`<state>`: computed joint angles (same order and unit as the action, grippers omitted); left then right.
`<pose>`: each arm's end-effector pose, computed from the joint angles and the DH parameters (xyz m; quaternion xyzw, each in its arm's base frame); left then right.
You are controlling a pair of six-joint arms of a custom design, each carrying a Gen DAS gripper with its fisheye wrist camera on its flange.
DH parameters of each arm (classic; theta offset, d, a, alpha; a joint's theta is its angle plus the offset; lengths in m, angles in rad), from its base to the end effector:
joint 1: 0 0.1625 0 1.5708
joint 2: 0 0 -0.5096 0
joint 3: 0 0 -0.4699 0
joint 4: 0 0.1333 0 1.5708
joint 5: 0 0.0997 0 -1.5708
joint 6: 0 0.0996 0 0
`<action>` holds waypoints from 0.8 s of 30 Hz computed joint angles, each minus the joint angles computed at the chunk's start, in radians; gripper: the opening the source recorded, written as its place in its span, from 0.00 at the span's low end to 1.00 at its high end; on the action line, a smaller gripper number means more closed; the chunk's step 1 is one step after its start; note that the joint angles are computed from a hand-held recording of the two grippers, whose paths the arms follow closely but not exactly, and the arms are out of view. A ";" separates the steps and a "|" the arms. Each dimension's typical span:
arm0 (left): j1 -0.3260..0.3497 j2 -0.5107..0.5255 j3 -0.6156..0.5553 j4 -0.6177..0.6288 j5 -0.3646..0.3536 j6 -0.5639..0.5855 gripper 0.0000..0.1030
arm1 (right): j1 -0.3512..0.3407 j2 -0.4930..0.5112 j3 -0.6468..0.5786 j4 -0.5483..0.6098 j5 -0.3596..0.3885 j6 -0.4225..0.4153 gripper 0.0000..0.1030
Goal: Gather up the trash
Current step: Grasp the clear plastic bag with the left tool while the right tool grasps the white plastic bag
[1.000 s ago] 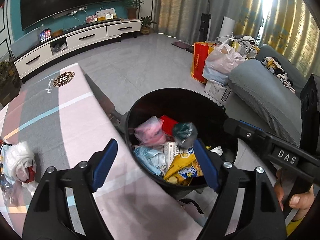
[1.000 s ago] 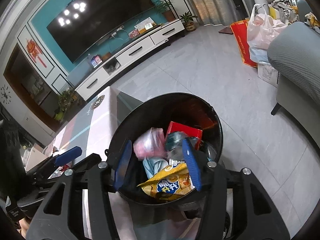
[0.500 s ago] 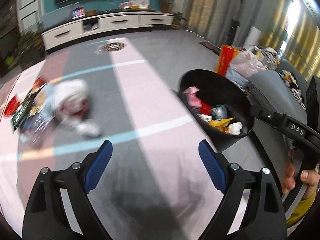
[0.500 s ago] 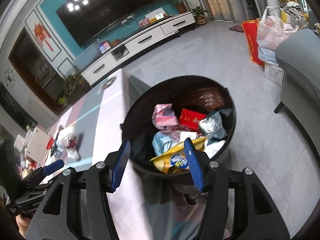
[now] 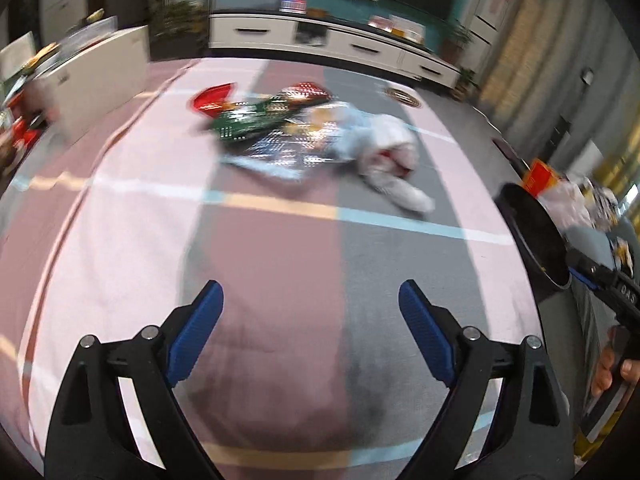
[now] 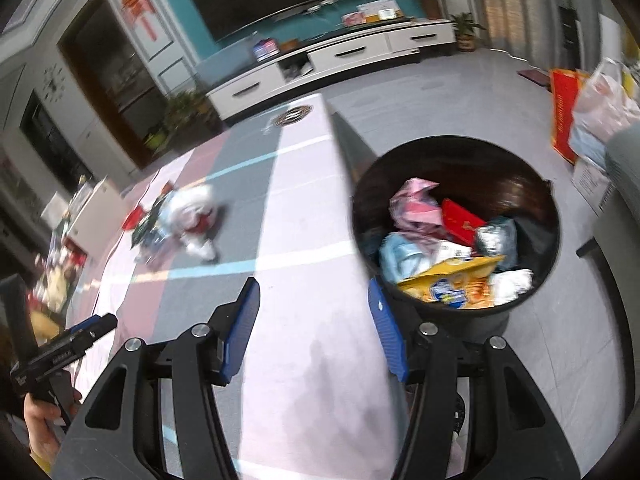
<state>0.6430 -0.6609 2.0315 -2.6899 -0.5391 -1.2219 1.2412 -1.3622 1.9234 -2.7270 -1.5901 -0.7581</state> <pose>-0.3327 -0.5226 -0.0595 -0.0653 0.8628 -0.3785 0.3288 -0.0834 -0.6497 0.3844 0.2005 -0.9348 0.2461 0.1596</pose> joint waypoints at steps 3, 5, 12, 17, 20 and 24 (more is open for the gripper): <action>-0.003 -0.029 0.046 0.004 0.012 -0.067 0.87 | 0.024 0.011 0.017 0.002 -0.025 -0.023 0.55; -0.002 -0.042 0.071 -0.010 0.015 -0.090 0.87 | 0.042 0.020 0.027 -0.001 -0.041 -0.043 0.55; 0.015 -0.052 0.125 -0.128 0.010 -0.076 0.87 | 0.105 0.078 0.029 -0.026 -0.043 -0.090 0.61; 0.033 -0.049 0.154 -0.282 -0.001 -0.008 0.87 | 0.141 0.150 -0.025 -0.007 -0.022 -0.043 0.63; 0.047 -0.048 0.155 -0.336 -0.003 0.028 0.87 | 0.154 0.199 -0.075 0.024 -0.012 0.012 0.63; 0.071 -0.045 0.133 -0.385 0.008 0.096 0.87 | 0.170 0.258 -0.138 0.054 -0.004 0.095 0.64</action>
<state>0.7141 -0.7054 2.1649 -3.0753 -0.5316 -1.1263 1.4109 -1.1043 1.7858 -2.6725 -1.5943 -0.6627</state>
